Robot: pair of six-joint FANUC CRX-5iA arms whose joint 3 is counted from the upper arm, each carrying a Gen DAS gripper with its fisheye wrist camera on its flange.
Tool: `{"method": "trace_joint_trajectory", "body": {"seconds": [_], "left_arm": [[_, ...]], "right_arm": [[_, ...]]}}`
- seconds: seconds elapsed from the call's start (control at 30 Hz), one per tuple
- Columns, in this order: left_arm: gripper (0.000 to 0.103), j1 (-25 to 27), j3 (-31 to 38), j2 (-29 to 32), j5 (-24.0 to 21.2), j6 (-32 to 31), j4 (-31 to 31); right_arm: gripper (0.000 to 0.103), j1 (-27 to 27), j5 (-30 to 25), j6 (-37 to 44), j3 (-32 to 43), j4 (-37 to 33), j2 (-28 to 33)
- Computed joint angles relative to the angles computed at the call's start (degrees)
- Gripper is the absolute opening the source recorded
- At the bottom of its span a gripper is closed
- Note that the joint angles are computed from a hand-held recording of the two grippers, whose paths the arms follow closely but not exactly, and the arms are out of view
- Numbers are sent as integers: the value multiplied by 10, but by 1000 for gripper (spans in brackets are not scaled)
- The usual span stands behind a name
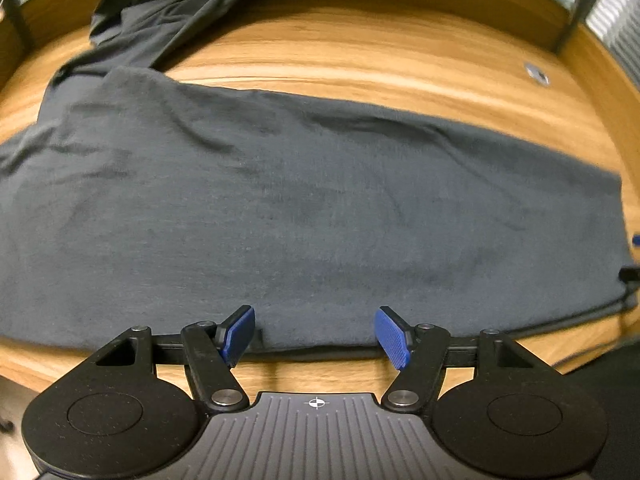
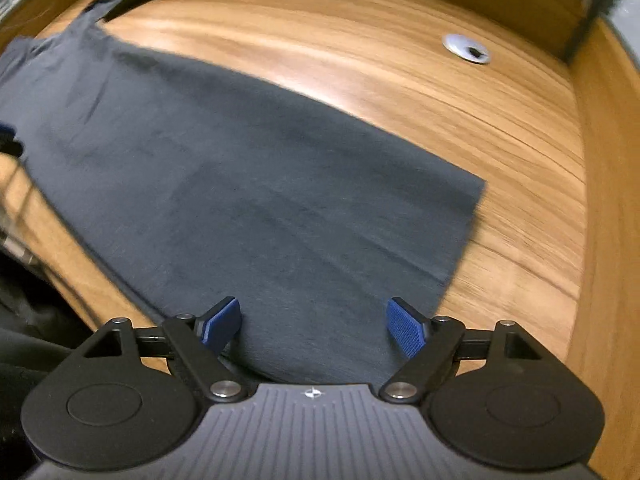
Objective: Fold clothes
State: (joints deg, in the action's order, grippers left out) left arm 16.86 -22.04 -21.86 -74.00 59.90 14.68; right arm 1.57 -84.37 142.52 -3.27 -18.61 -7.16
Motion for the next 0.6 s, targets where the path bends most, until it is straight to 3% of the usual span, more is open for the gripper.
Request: {"method": "trace_joint_trajectory", "body": {"seconds": [0.17, 0.3, 0.6], "left_arm": [[70, -18, 9, 21, 5, 11, 23], [70, -40, 30, 69, -10, 11, 63], [70, -108, 113, 160, -45, -10, 87]], "right_arm": [[93, -34, -13, -112, 17, 1, 11], [94, -94, -52, -225, 39, -45, 35], [93, -153, -46, -336, 2, -106, 11]]}}
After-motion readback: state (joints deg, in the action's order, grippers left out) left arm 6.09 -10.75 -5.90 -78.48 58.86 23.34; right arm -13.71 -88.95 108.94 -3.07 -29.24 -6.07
